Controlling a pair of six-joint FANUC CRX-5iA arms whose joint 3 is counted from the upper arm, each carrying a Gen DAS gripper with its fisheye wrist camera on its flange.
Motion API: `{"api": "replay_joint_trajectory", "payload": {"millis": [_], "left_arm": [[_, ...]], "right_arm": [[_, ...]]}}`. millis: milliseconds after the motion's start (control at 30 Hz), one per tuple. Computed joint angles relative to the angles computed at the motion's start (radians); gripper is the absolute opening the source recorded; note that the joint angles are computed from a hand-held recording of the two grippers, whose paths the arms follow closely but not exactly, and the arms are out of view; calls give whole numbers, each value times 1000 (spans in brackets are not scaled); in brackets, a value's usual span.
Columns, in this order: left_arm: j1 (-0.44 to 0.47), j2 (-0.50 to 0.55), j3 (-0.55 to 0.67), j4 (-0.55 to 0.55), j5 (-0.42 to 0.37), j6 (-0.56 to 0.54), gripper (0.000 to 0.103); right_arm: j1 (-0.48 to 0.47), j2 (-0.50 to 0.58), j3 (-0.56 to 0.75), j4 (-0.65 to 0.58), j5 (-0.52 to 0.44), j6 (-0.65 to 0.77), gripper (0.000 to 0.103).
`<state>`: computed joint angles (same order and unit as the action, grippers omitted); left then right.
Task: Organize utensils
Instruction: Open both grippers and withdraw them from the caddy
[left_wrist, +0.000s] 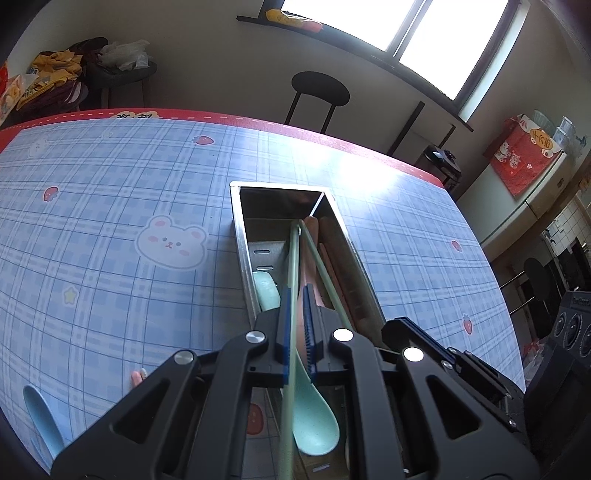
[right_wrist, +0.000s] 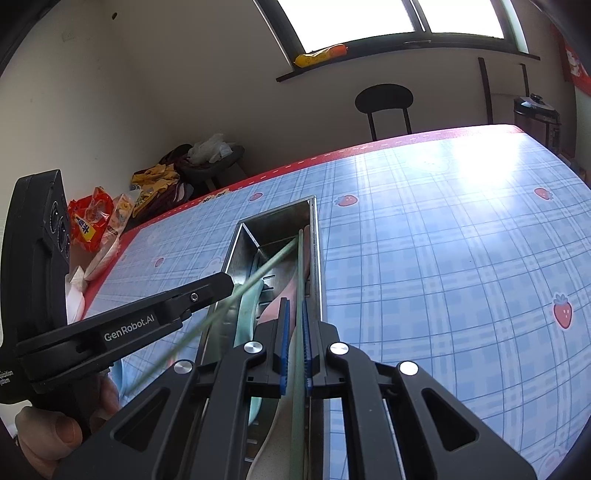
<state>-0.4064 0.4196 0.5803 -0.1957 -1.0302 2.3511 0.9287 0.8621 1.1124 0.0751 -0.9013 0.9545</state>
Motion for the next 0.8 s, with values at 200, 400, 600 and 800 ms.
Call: {"api": "replay_joint_trajectory", "payload": {"millis": [200, 400, 600, 800], "left_arm": [[-10, 4, 16, 4, -1, -27, 17], [-23, -64, -20, -73, -8, -19, 40], [-29, -195, -128, -150, 0, -22, 76], [-44, -344, -246, -214, -25, -23, 97]], "right_arm": [[4, -33, -54, 34, 20, -22, 15], [14, -48, -80, 58, 34, -25, 38], [38, -111, -193, 126, 113, -46, 79], [64, -168, -289, 183, 173, -80, 97]]}}
